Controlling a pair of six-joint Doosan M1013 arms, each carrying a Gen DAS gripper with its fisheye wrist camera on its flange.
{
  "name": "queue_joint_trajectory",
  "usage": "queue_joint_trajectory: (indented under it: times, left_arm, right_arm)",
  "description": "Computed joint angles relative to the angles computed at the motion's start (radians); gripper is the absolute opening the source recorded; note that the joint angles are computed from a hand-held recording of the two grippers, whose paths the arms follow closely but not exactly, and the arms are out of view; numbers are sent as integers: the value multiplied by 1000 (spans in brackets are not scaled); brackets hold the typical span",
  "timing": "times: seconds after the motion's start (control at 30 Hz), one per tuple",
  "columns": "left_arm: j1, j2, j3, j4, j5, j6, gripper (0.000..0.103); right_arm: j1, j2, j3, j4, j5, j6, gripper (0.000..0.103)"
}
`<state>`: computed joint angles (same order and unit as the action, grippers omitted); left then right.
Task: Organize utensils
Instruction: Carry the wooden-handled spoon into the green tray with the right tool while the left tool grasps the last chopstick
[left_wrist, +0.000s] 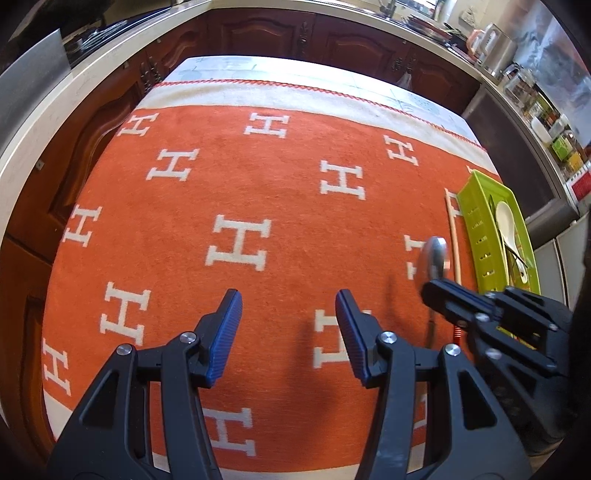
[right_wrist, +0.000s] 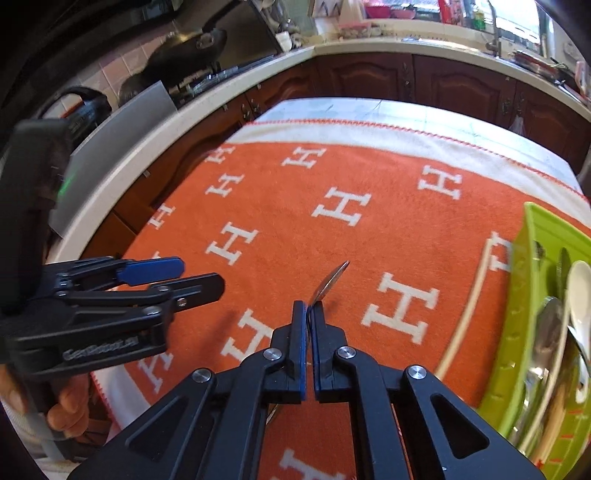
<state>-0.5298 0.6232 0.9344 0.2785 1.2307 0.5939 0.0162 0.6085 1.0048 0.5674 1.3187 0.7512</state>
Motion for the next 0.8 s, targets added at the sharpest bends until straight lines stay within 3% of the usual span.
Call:
queue_joint_trajectory:
  times: [0.2, 0.4, 0.57, 0.8]
  left_arm:
    - [-10, 55, -98, -33, 22, 97, 49]
    - [-16, 158, -268, -107, 77, 211, 50]
    - [-26, 253, -431, -155, 154, 285, 51]
    - [-44, 378, -645, -152, 300, 354, 51]
  right_arm:
    - [-69, -36, 8, 68, -8, 7, 2]
    - [-141, -57, -8, 102, -37, 46, 2]
    - [-194, -63, -30, 104, -75, 84, 2]
    - [-224, -60, -40, 93, -102, 106, 2]
